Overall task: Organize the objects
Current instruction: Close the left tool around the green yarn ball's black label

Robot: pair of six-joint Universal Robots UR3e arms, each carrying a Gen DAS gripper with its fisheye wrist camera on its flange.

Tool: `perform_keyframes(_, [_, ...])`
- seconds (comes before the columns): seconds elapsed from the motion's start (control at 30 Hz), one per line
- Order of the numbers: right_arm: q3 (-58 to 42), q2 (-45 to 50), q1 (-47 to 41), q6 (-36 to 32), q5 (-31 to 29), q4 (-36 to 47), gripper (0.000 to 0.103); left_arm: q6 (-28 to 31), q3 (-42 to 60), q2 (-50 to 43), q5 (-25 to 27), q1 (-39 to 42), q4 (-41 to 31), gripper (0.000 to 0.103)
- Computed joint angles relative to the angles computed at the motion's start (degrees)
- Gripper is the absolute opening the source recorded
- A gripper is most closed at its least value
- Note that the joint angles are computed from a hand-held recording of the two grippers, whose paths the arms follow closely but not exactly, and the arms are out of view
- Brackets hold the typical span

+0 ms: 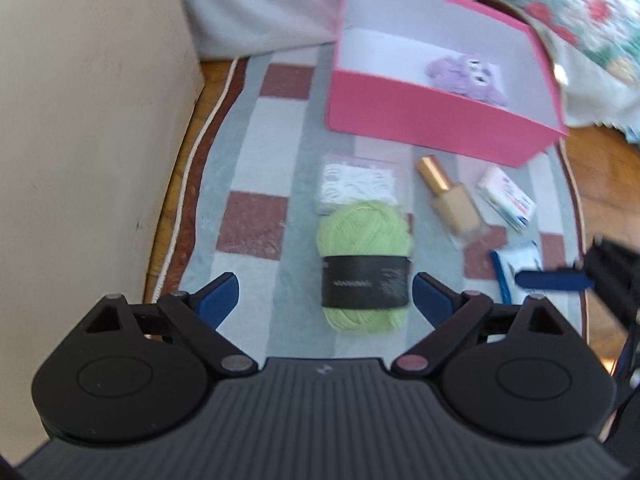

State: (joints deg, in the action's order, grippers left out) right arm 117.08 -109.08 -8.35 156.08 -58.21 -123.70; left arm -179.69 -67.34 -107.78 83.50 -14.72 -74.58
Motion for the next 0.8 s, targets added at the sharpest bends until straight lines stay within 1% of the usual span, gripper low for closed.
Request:
perform_keyframes(0.1, [3.93, 5.70, 2.80, 5.10, -2.20, -11.31, 0.098, -1.17, -3.03, -2.21, -0.91, 0.99, 4.22, 0.094])
perform_keyframes(0.17, [4.81, 9.96, 4.40, 8.83, -3.89, -16.66, 0.097, -1.54, -4.84, -3.47, -1.12, 0.94, 6.94, 0.093])
perform_keyframes(0.23, [4.57, 13.71, 6.30, 11.20, -6.05, -20.08, 0.097, -2.22, -6.79, -4.20, -3.35, 1.65, 8.97, 0.092])
perform_keyframes(0.27, [4.82, 15.13, 7.00, 11.96, -6.54, -22.07, 0.097, -2.85, -7.95, -4.38, -5.03, 2.13, 10.12, 0.092])
perform_keyframes(0.3, [5.29, 16.20, 7.52, 12.95, -6.69, -23.99, 0.097, -3.27, -9.25, -4.53, -7.07, 2.72, 11.22, 0.089])
perform_keyframes(0.33, [5.58, 17.23, 7.88, 13.90, -6.59, -25.38, 0.097, -3.10, -10.42, -4.58, -9.45, 3.41, 11.93, 0.084])
perform_keyframes(0.37, [5.59, 18.22, 8.31, 15.00, -6.76, -26.40, 0.097, -2.57, -11.35, -4.71, -11.59, 4.00, 12.33, 0.080])
perform_keyframes(0.4, [5.64, 19.11, 9.15, 16.36, -7.84, -27.77, 0.097, -2.65, -12.18, -4.80, -12.62, 4.19, 12.99, 0.076])
perform_keyframes(0.43, [5.60, 19.78, 10.31, 17.08, -9.61, -28.94, 0.097, -2.81, -13.54, -4.64, -13.47, 4.35, 14.50, 0.076])
perform_keyframes(0.5, [5.65, 20.70, 12.08, 16.30, -11.96, -30.80, 0.097, -2.66, -16.39, -4.11, -15.62, 4.94, 17.49, 0.073])
perform_keyframes(0.57, [6.31, 21.52, 12.09, 16.23, -11.64, -33.07, 0.097, -3.04, -18.70, -3.89, -18.64, 5.93, 19.40, 0.068])
perform_keyframes(0.6, [6.59, 22.26, 11.45, 16.79, -10.47, -34.03, 0.097, -3.89, -19.41, -4.15, -20.00, 6.40, 20.01, 0.068])
perform_keyframes(0.63, [6.31, 23.52, 10.82, 17.99, -9.45, -34.65, 0.097, -4.99, -20.16, -4.30, -20.11, 6.44, 21.18, 0.068])
perform_keyframes(0.67, [5.81, 24.81, 10.15, 19.15, -8.49, -34.55, 0.093, -5.59, -20.77, -4.32, -20.23, 6.44, 22.04, 0.068])
perform_keyframes(0.7, [5.16, 25.91, 9.77, 20.03, -8.17, -34.24, 0.080, -5.65, -21.35, -4.08, -20.69, 6.55, 22.50, 0.067])
perform_keyframes(0.73, [4.45, 26.64, 9.60, 20.44, -8.32, -33.53, 0.074, -5.68, -21.92, -3.64, -20.65, 6.47, 23.00, 0.065])
perform_keyframes(0.8, [4.61, 26.09, 8.94, 20.13, -7.36, -32.63, 0.066, -5.50, -23.06, -2.47, -20.28, 6.23, 23.87, 0.061])
